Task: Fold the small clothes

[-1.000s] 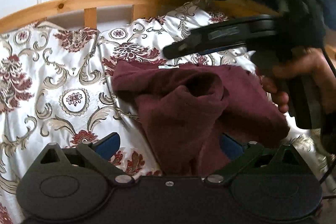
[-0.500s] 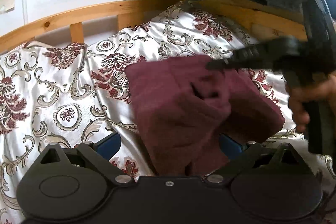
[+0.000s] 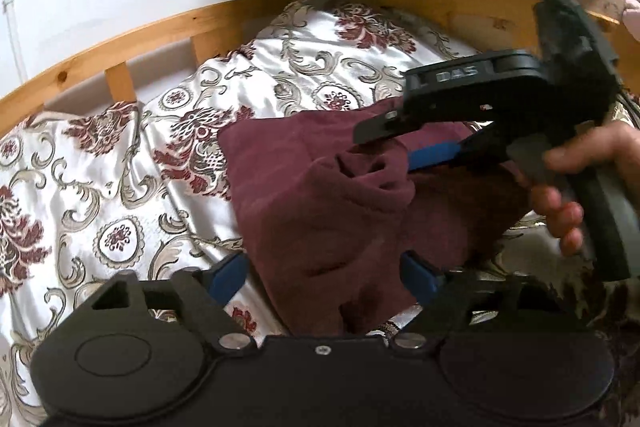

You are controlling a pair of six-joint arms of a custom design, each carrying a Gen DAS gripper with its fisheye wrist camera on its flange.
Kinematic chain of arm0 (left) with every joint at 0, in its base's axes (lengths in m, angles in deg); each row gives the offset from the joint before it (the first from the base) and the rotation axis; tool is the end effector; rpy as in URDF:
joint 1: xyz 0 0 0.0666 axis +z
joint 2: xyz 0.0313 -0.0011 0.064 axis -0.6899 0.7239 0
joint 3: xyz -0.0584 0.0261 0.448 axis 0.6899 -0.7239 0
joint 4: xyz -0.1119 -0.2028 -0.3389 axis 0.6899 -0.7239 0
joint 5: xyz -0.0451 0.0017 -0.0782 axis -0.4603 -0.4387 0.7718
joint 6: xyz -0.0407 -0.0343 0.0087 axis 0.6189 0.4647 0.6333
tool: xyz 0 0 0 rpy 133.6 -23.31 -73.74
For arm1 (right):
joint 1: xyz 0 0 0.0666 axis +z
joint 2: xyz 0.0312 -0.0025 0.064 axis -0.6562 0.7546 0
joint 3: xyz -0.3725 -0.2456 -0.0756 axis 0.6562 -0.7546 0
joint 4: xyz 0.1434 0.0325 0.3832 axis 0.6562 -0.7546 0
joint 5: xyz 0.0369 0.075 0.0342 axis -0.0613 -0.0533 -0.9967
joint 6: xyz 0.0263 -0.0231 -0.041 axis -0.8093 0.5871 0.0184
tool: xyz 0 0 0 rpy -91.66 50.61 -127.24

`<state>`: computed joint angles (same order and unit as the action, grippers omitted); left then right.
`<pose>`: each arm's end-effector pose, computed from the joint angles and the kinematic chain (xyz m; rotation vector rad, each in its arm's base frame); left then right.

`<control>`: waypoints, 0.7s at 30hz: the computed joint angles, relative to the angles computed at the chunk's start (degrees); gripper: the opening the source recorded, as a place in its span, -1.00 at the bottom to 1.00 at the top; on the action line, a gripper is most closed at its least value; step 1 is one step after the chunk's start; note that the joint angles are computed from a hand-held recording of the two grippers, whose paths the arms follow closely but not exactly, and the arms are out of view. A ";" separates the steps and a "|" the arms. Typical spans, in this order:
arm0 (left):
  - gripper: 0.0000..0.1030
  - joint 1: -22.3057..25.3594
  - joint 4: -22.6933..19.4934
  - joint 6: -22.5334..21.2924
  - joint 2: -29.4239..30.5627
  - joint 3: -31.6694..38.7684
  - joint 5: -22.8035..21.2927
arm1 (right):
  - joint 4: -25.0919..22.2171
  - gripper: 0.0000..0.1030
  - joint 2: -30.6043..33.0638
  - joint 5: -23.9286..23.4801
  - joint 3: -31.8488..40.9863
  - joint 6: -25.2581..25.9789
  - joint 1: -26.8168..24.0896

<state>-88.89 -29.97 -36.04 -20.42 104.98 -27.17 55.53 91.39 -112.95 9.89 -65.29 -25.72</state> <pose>0.2388 -0.2145 0.4844 0.2437 2.1991 0.0573 0.4225 0.1367 0.4506 -0.1120 2.1953 1.1264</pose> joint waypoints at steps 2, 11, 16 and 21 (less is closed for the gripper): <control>0.37 -0.08 -0.17 -0.19 0.32 0.39 0.05 | 2.04 0.41 0.96 -0.46 -0.26 -1.84 0.56; -0.39 -0.47 -2.36 -3.14 2.82 2.84 0.23 | 8.39 -0.61 1.46 -1.05 -1.74 0.25 0.78; -0.46 -0.94 -2.44 -1.59 4.56 4.46 1.67 | 8.99 -0.62 0.16 1.43 -1.95 8.68 0.36; -0.48 -1.81 -1.63 -2.44 7.18 6.13 2.32 | 9.11 -0.62 -0.04 2.42 -1.26 11.48 -0.61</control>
